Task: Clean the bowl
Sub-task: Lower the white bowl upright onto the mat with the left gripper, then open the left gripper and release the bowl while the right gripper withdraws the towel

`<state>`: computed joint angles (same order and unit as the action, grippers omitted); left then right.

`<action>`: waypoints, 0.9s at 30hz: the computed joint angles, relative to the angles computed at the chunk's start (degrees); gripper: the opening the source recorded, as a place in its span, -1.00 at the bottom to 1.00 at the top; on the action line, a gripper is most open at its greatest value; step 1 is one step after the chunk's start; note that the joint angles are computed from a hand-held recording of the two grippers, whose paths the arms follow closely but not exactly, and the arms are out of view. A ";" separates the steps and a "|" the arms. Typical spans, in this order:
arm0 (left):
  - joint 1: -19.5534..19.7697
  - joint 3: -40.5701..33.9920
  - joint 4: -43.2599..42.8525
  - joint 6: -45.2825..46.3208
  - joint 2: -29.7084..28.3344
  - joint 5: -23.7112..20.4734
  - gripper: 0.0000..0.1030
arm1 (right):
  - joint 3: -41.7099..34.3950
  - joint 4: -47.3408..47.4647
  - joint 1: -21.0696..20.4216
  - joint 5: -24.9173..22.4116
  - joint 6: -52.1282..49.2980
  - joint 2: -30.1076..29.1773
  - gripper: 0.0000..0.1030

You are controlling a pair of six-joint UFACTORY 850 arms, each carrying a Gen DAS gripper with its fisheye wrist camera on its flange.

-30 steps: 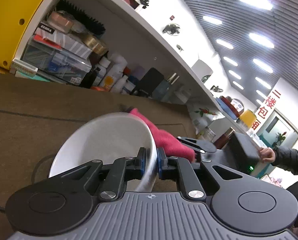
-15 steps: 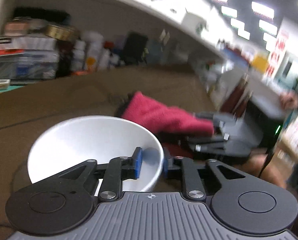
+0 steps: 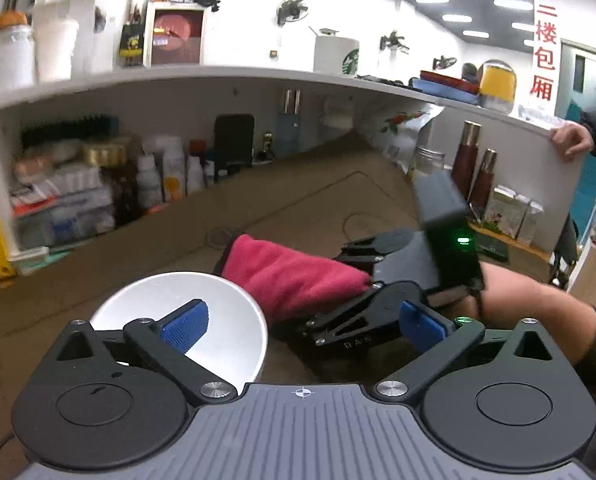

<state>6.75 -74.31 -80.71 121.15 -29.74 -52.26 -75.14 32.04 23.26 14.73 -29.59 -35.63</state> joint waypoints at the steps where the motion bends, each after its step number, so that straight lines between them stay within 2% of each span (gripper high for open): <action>1: 0.59 1.07 -0.07 0.67 0.99 0.66 1.00 | -0.04 4.06 0.40 0.57 -4.12 -0.06 0.60; 4: 2.03 2.40 2.44 -0.81 2.08 3.83 1.00 | -0.09 13.49 1.48 2.45 -13.78 -0.16 0.89; 8: 1.75 2.85 3.04 -2.50 0.90 10.15 1.00 | -0.37 24.68 3.08 5.34 -23.65 -0.37 0.99; 10: 1.75 2.45 3.29 -3.74 0.16 11.30 1.00 | -0.75 28.21 3.31 5.48 -25.50 -0.48 0.99; 12: 0.67 0.80 4.50 -9.41 -1.86 14.30 1.00 | -1.08 30.93 3.36 5.30 -26.45 -0.57 0.99; 15: -1.26 -1.91 7.61 -18.21 -4.50 18.23 1.00 | -1.38 33.82 3.48 5.19 -27.33 -0.63 0.99; 16: -1.60 -2.16 6.62 -18.19 -5.11 18.84 1.00 | -1.53 34.80 3.57 5.31 -27.83 -0.70 0.99; 19: -3.94 -2.27 -0.82 -14.20 -5.99 24.49 1.00 | -2.00 37.72 3.83 5.71 -29.28 -0.89 0.99; 23: -5.54 -3.52 -3.46 -12.02 -6.96 26.78 1.00 | -3.58 40.66 3.96 6.49 -31.37 -1.95 0.99; 27: -6.73 -4.59 -4.63 -10.97 -7.96 27.53 1.00 | -4.54 30.70 3.06 5.65 -21.39 -2.73 0.94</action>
<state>0.02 -78.90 -85.35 110.19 -37.70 -24.73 -79.68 62.74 26.32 20.38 -50.98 -38.36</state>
